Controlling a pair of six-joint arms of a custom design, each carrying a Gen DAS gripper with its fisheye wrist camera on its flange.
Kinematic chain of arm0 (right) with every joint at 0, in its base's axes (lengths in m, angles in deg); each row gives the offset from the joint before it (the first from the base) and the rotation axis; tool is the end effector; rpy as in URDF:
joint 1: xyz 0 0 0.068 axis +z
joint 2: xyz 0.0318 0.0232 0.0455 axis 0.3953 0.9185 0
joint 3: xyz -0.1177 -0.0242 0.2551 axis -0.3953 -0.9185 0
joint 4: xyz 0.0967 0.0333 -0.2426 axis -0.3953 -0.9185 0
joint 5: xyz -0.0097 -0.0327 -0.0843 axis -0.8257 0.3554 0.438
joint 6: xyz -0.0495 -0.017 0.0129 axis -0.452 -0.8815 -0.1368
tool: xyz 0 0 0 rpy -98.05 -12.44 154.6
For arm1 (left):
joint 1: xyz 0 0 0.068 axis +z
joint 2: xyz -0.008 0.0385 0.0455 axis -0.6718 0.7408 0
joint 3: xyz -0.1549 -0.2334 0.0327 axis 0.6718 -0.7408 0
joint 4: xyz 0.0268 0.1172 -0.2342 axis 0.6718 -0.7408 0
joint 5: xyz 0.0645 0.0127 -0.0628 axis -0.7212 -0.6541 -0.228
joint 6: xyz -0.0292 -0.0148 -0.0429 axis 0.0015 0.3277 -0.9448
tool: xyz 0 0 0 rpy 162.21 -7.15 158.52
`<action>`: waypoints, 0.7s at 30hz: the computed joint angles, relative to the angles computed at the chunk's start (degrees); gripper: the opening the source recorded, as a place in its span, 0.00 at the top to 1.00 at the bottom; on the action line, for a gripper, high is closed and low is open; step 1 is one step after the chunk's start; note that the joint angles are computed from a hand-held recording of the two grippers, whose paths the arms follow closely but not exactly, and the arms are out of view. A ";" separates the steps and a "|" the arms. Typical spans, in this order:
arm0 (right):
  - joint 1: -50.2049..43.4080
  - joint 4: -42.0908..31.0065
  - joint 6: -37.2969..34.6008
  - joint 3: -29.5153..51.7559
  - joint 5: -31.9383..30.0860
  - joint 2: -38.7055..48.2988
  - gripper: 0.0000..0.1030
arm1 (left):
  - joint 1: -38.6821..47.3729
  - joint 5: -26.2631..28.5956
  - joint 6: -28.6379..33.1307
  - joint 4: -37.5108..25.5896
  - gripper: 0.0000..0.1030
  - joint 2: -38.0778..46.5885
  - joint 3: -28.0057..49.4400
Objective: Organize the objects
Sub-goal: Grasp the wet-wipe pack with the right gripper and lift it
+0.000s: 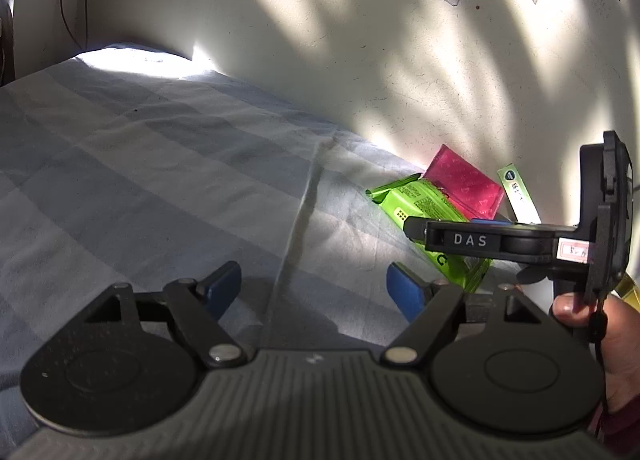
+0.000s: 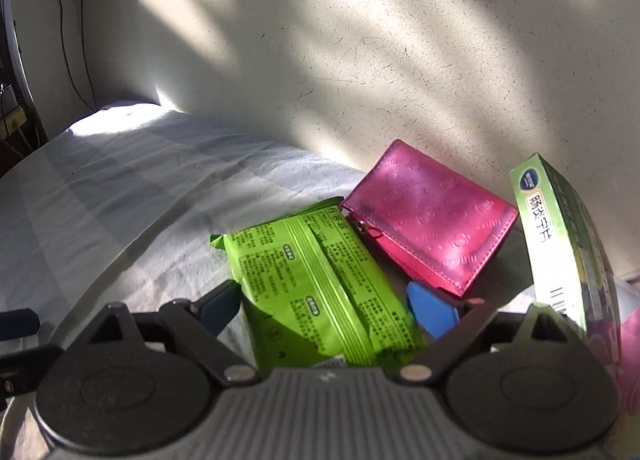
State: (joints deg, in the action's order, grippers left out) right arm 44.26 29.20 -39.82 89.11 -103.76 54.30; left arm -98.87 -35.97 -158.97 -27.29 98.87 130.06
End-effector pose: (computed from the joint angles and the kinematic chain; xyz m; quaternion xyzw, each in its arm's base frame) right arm 0.4024 0.1689 0.1022 -0.4288 0.8246 0.1700 0.3276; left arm 0.2031 -0.2592 0.1348 -0.3358 0.8335 -0.0189 0.4384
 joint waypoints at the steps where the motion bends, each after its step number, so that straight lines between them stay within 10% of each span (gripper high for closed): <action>1: 0.01 0.73 -1.32 -1.26 -0.07 -0.58 0.18 | -0.17 -0.35 0.16 0.12 0.21 -0.18 -0.10; 13: -11.79 -1.27 -30.61 -35.00 -10.46 -27.40 0.24 | -1.91 -1.77 7.53 8.87 0.21 -2.12 -3.24; 21: -35.10 -11.59 -49.00 -46.57 -21.89 -40.99 0.09 | -2.59 2.29 19.41 18.19 0.21 -0.15 -3.20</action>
State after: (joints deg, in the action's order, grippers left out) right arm 9.17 17.61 -88.82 42.54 -125.65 13.32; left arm -101.46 -33.68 -139.55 -9.10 98.71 126.86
